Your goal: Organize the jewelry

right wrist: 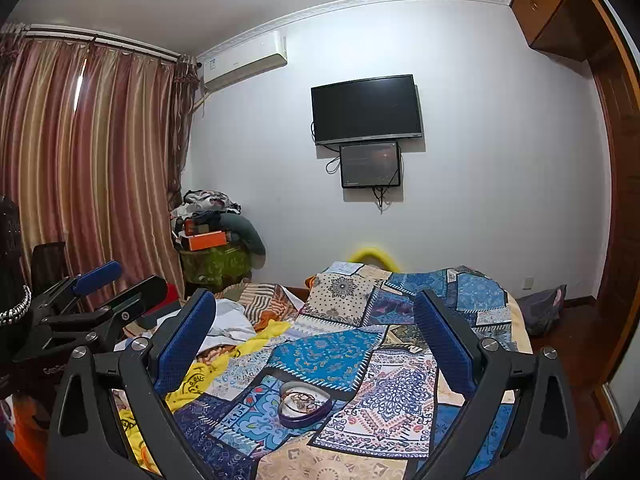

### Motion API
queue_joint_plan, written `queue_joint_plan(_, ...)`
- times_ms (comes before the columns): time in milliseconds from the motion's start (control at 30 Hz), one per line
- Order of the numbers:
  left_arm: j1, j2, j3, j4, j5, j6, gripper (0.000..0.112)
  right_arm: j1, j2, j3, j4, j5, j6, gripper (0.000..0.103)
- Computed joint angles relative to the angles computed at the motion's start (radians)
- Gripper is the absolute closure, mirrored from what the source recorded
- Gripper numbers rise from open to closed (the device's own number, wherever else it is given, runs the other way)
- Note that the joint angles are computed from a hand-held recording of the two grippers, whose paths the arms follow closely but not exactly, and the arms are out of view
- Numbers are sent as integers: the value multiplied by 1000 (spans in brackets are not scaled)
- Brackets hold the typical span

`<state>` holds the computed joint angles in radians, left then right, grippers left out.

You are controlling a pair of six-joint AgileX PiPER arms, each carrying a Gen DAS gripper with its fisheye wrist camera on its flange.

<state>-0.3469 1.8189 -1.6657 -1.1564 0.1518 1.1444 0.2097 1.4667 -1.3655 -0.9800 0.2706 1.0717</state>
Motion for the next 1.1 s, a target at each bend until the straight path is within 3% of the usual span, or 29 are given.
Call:
queue_joint_plan(267,7,3,2,-80,24,85,11,5,5,-9,-25,14,30,5)
queue_joint_plan(1100,18,18,-22,-18,50,14,11,-1,7,-1,-71,24,91,0)
